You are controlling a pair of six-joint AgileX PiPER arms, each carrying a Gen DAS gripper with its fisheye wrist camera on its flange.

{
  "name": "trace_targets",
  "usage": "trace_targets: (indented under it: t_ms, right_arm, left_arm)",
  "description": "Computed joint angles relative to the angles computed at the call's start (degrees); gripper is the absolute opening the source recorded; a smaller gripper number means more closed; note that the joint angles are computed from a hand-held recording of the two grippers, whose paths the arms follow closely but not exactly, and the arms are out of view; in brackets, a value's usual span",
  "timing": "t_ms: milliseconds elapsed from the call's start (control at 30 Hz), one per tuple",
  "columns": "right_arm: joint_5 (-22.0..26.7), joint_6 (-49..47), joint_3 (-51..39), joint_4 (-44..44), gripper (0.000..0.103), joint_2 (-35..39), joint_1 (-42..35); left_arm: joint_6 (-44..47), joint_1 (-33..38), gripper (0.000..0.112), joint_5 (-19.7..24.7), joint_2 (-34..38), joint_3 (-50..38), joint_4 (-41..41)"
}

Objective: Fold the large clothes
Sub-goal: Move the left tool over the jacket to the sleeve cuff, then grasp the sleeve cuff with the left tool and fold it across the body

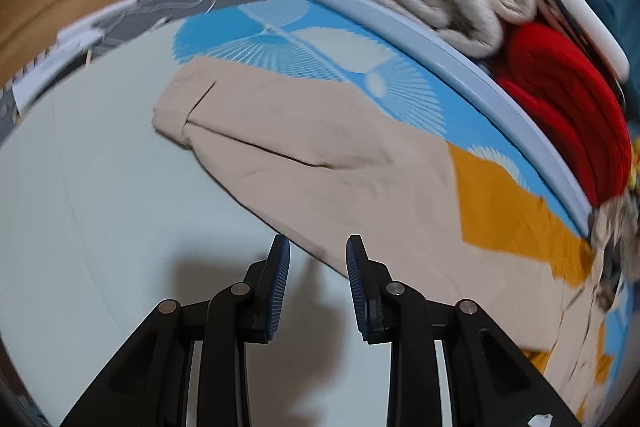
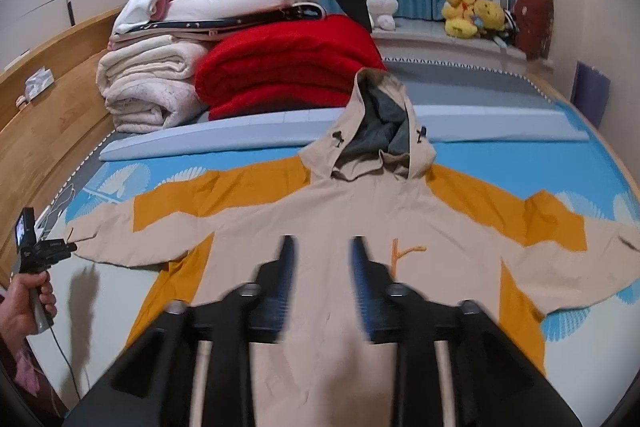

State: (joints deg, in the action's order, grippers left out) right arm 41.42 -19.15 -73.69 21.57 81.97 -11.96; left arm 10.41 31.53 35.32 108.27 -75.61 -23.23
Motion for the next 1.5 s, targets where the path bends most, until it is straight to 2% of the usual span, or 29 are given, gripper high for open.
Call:
trace_targets:
  t_ms: [167, 333, 633, 733, 800, 900, 933, 967, 1100, 1233, 1400, 1500]
  right_arm:
    - [-0.3, 1.0, -0.3, -1.9, 0.042, 2.3, 1.2]
    - [0.8, 0.3, -1.1, -2.3, 0.042, 5.2, 1.8]
    - [1.6, 1.5, -1.2, -4.0, 0.042, 7.6, 1.9]
    - [2.1, 1.3, -1.1, -3.5, 0.041, 8.0, 1.4]
    - [2.4, 0.8, -1.3, -3.1, 0.040, 8.1, 0.9]
    - [2.9, 0.6, -1.8, -3.1, 0.022, 8.0, 0.2]
    - [3.1, 0.5, -2.0, -2.9, 0.012, 8.1, 0.1]
    - [3.4, 0.2, -2.1, -2.3, 0.009, 8.0, -0.3]
    - [4.2, 0.6, -2.2, -3.2, 0.009, 7.5, -0.9]
    - [7.1, 0.4, -3.1, -2.9, 0.011, 8.1, -3.0]
    - [9.3, -0.5, -4.1, -1.5, 0.014, 9.1, -6.6]
    - [11.1, -0.5, -5.3, 0.0, 0.014, 9.8, -8.7]
  left_arm:
    - [-1.3, 3.3, 0.032, 1.6, 6.2, -4.9, -3.2]
    - [-3.8, 5.4, 0.032, 3.3, 11.0, -8.7, -4.7]
    - [-5.8, 5.2, 0.032, 2.7, 13.5, -12.1, -4.4]
    - [-6.5, 4.7, 0.026, 1.7, 13.7, -12.2, -3.2]
    - [-6.1, 4.5, 0.003, 1.9, 13.8, -12.6, -3.2]
    - [-9.3, 2.8, 0.000, -1.0, 11.4, -10.9, 0.0]
    - [-11.8, 1.2, 0.000, -2.4, 9.9, -10.3, 3.0]
    - [-13.3, 0.0, 0.000, -3.1, 8.8, -10.0, 5.0]
    - [-15.6, -7.4, 0.000, -6.8, 1.7, -7.5, 8.9]
    - [-12.5, -17.7, 0.000, -8.0, -6.2, -5.0, 7.0]
    - [-6.5, -34.8, 0.000, -6.6, -13.7, -2.9, 2.0]
    - [-1.8, -46.5, 0.001, -3.3, -12.8, -4.3, -1.7]
